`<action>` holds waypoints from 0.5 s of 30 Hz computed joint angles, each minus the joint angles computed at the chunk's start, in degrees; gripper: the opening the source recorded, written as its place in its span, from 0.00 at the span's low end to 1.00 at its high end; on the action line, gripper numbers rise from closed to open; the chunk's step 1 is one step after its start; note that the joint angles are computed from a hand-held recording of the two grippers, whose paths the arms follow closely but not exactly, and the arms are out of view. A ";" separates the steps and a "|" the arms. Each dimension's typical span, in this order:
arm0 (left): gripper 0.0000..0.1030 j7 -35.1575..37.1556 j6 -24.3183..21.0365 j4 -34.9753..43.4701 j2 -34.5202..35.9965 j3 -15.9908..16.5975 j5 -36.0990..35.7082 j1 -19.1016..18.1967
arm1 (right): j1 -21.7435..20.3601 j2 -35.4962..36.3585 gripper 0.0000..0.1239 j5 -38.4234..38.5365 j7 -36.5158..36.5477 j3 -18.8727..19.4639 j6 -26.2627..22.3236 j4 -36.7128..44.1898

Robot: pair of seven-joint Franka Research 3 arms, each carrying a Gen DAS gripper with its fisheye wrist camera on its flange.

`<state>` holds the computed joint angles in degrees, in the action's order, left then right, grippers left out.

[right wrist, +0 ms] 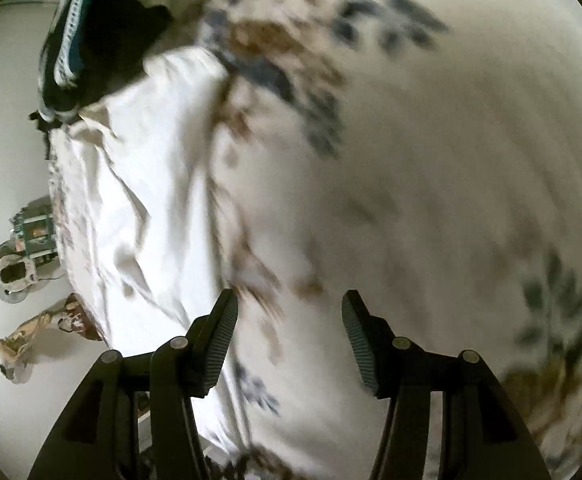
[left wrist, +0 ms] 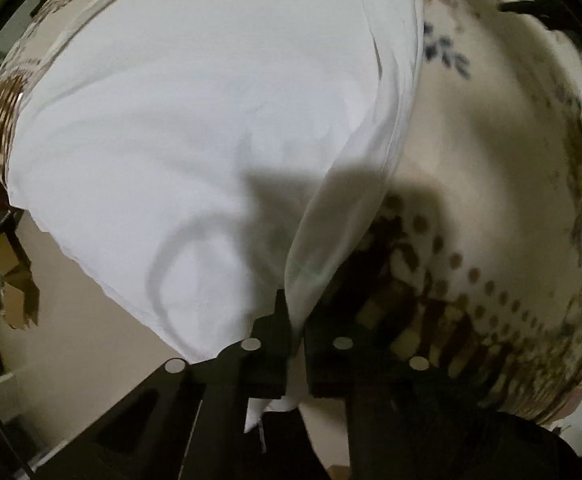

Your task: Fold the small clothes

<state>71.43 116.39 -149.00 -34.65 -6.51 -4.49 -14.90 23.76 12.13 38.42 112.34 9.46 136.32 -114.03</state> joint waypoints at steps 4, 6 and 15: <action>0.02 0.84 -1.18 -0.24 -3.88 1.45 0.28 0.84 | -0.74 8.06 0.45 1.76 -1.66 0.32 1.78 8.62; 0.02 1.63 -1.45 0.34 -4.93 2.24 0.69 1.58 | -0.85 10.56 0.45 1.65 -0.47 0.28 2.94 10.94; 0.02 5.06 -2.91 3.31 -8.69 4.83 0.82 3.38 | 3.26 15.27 0.03 -7.94 8.79 -1.49 8.70 19.61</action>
